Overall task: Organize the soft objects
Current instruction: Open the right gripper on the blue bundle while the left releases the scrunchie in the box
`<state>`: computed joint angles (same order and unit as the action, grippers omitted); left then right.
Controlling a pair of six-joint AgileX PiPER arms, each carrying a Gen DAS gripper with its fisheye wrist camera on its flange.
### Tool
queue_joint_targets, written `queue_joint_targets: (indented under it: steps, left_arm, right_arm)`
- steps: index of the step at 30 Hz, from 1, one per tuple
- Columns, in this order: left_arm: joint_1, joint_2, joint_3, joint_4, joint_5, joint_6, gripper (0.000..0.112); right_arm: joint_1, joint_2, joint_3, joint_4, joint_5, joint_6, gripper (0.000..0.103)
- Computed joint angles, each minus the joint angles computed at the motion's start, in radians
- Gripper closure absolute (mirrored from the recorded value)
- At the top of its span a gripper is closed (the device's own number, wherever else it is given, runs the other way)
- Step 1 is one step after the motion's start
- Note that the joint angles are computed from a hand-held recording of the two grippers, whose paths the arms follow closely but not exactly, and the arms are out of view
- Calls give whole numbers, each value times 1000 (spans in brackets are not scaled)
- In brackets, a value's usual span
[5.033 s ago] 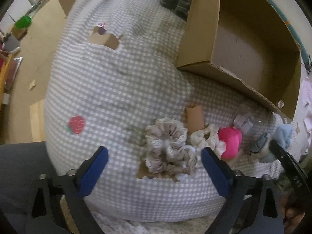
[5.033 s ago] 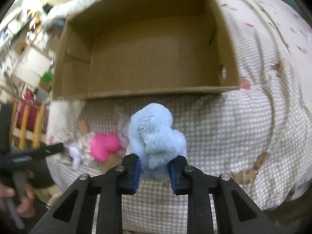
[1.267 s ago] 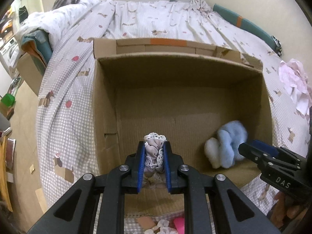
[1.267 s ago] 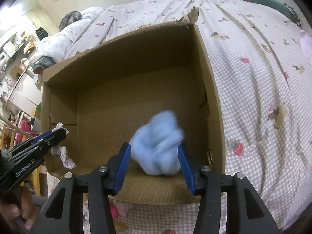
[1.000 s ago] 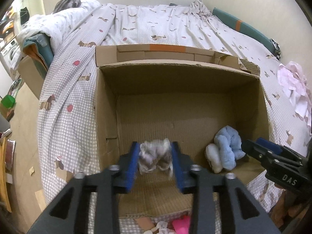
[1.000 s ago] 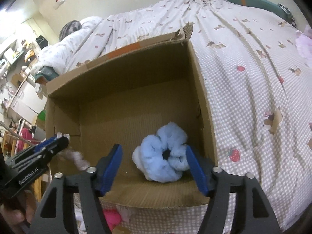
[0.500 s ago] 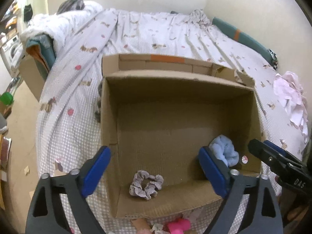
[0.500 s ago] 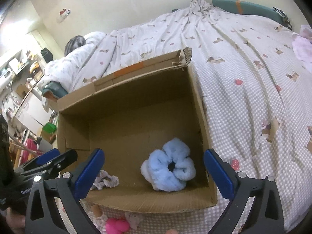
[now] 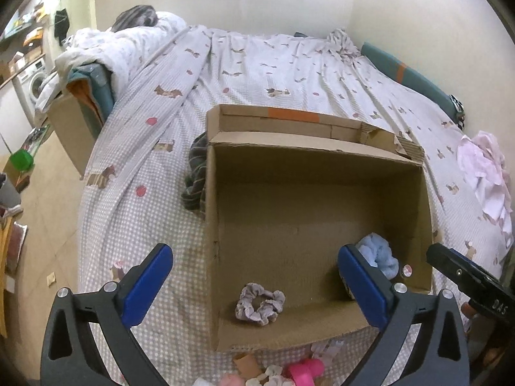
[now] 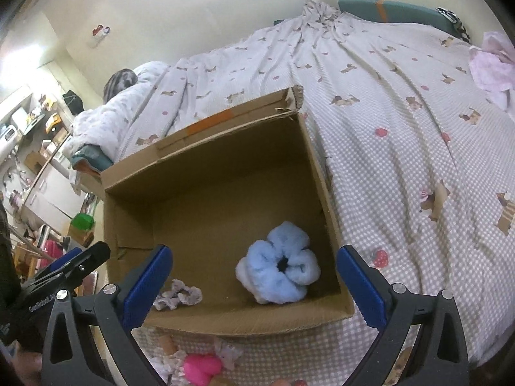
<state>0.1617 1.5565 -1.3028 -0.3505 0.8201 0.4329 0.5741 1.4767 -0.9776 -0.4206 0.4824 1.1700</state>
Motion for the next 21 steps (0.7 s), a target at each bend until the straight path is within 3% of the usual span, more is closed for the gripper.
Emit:
queue_joint_targets:
  steps: [7,14,21]
  left_arm:
    - [49,-52,10,-10,42,22,10]
    - [59,-118,63,30,47,15,10]
    - [103,-187,126,28,70,46,10]
  right_arm:
    - [41,-42,13,34,9,-33,0]
    - [120,-63,-4,-38,129,36,0]
    - [168,-95,37,-47,143,62,0]
